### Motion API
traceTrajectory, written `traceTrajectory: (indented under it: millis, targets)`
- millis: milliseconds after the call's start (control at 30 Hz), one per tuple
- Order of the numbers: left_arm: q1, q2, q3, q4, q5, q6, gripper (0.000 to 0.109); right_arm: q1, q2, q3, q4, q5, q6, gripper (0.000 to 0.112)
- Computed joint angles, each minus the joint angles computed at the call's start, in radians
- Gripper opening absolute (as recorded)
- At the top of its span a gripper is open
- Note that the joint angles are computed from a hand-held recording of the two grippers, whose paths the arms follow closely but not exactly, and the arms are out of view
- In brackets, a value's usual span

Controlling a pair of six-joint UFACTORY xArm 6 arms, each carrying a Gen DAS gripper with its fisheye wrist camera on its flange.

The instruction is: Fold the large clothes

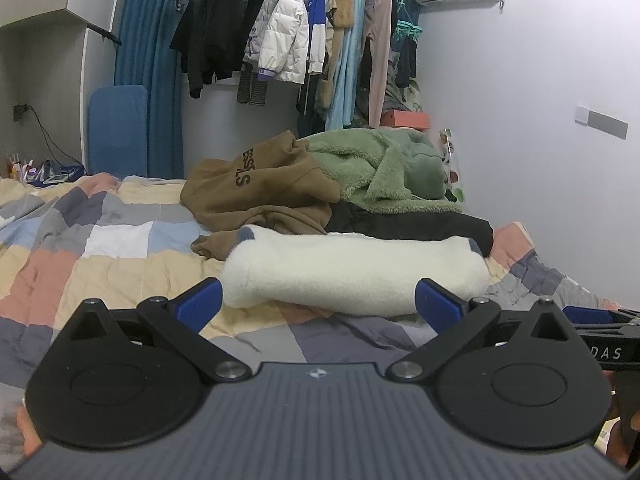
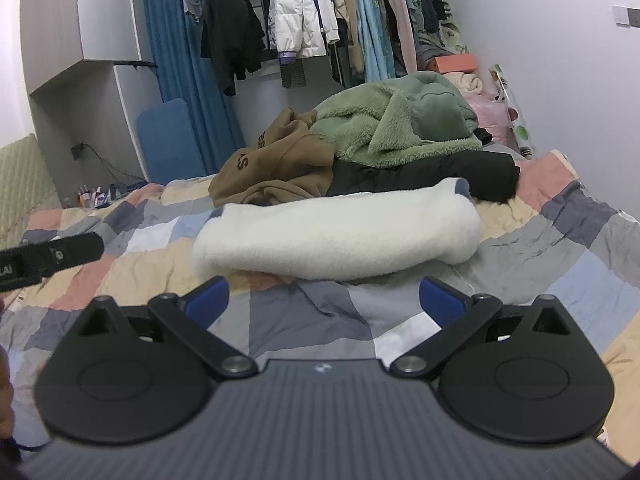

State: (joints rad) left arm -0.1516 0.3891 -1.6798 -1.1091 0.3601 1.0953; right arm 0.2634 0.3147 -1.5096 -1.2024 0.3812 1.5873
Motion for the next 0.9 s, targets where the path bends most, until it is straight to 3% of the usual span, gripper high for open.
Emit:
traceTrajectory:
  millis: [900]
  targets:
    - [-0.01, -0.024, 0.025, -0.025, -0.02, 0.022, 0.103, 0.003, 0.007, -0.006, -0.002, -0.005, -0.003, 0.103]
